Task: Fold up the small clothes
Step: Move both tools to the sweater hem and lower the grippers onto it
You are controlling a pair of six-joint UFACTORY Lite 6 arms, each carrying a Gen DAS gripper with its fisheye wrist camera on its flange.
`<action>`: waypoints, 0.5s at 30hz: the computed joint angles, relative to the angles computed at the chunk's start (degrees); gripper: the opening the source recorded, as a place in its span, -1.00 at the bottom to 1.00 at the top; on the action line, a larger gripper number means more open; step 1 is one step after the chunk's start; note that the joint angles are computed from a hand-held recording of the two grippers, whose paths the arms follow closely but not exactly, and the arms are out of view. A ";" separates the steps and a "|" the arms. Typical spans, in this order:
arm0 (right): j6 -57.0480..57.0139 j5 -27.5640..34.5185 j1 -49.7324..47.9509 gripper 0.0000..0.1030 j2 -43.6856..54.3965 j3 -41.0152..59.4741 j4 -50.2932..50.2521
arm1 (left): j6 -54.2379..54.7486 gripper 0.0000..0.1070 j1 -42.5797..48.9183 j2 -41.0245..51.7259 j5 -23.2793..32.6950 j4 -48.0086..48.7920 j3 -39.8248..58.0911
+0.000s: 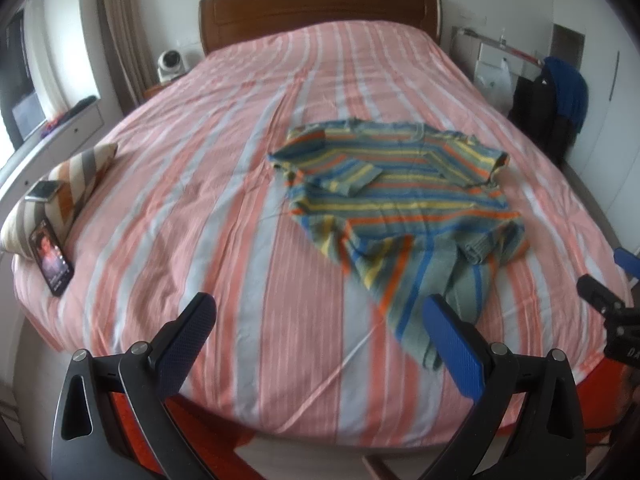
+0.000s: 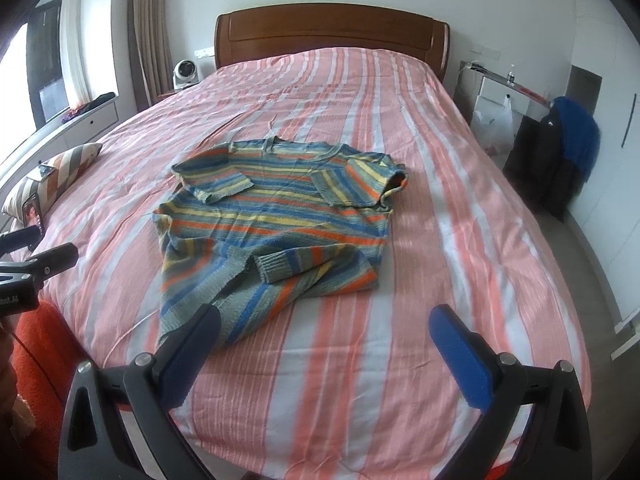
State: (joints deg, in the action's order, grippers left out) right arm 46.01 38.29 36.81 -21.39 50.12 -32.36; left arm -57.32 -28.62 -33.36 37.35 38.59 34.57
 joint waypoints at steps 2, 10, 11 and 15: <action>-3.56 -0.59 -2.59 0.99 -0.19 0.12 2.94 | 3.42 0.92 2.50 0.80 -2.65 -2.83 -0.30; -38.77 -11.28 -17.35 0.99 9.09 0.99 35.58 | 13.02 0.91 2.93 12.06 -13.19 -7.31 1.69; -44.05 -11.97 -18.34 0.98 13.08 3.29 41.57 | 16.97 0.90 3.99 12.52 -14.10 -11.54 2.62; -59.40 -6.72 -22.81 0.79 32.41 18.42 65.56 | 23.71 0.91 7.08 11.00 -14.23 -19.98 3.51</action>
